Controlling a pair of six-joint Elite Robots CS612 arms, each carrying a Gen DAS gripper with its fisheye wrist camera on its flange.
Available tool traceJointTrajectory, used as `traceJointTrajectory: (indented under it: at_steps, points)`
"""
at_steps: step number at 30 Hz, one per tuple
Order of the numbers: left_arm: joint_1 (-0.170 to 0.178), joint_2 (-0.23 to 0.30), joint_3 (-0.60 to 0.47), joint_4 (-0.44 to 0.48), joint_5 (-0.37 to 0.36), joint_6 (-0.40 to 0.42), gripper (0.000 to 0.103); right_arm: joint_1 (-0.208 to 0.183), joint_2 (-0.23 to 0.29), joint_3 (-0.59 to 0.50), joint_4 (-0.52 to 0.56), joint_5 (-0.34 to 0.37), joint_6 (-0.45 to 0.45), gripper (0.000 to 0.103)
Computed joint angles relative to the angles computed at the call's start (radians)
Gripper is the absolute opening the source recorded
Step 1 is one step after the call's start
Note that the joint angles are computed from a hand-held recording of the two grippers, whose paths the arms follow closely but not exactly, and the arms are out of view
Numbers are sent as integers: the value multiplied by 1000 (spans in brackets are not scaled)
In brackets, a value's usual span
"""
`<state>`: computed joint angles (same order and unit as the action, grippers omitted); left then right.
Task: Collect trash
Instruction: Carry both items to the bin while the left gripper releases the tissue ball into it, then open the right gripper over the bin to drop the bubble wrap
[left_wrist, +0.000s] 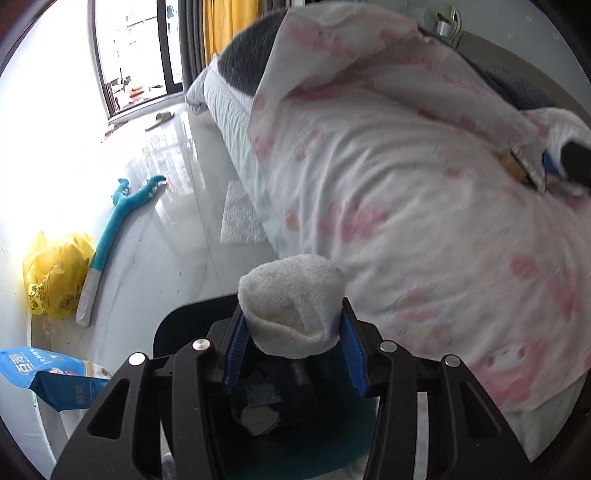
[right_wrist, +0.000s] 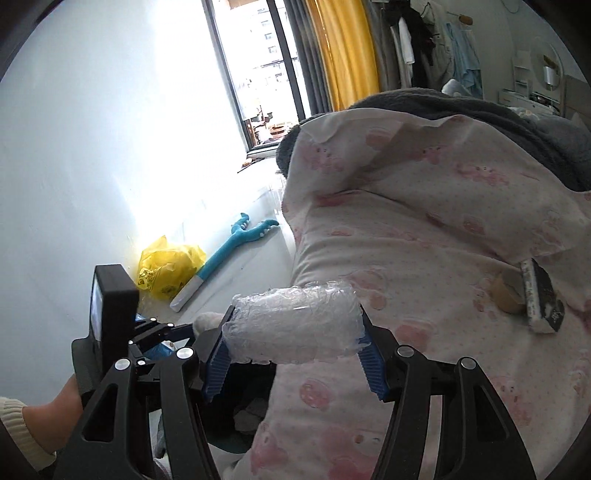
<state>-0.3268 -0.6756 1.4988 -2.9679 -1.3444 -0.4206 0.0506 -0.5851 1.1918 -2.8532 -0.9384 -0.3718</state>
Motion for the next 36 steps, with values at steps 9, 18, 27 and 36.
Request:
traceJointTrajectory:
  at_steps: [9, 18, 27, 36]
  points:
    - [32, -2, 38, 93, -84, 1, 51, 46, 3, 0, 49, -4, -61, 61]
    - [49, -22, 87, 128, -118, 27, 75, 85, 30, -29, 138, -55, -91, 61]
    - [81, -69, 166, -7, -116, -27, 82, 118, 78, -88, 268, -101, -90, 61]
    - [78, -101, 207, -182, -44, -34, 84, 146, 104, -98, 347, -167, -123, 61]
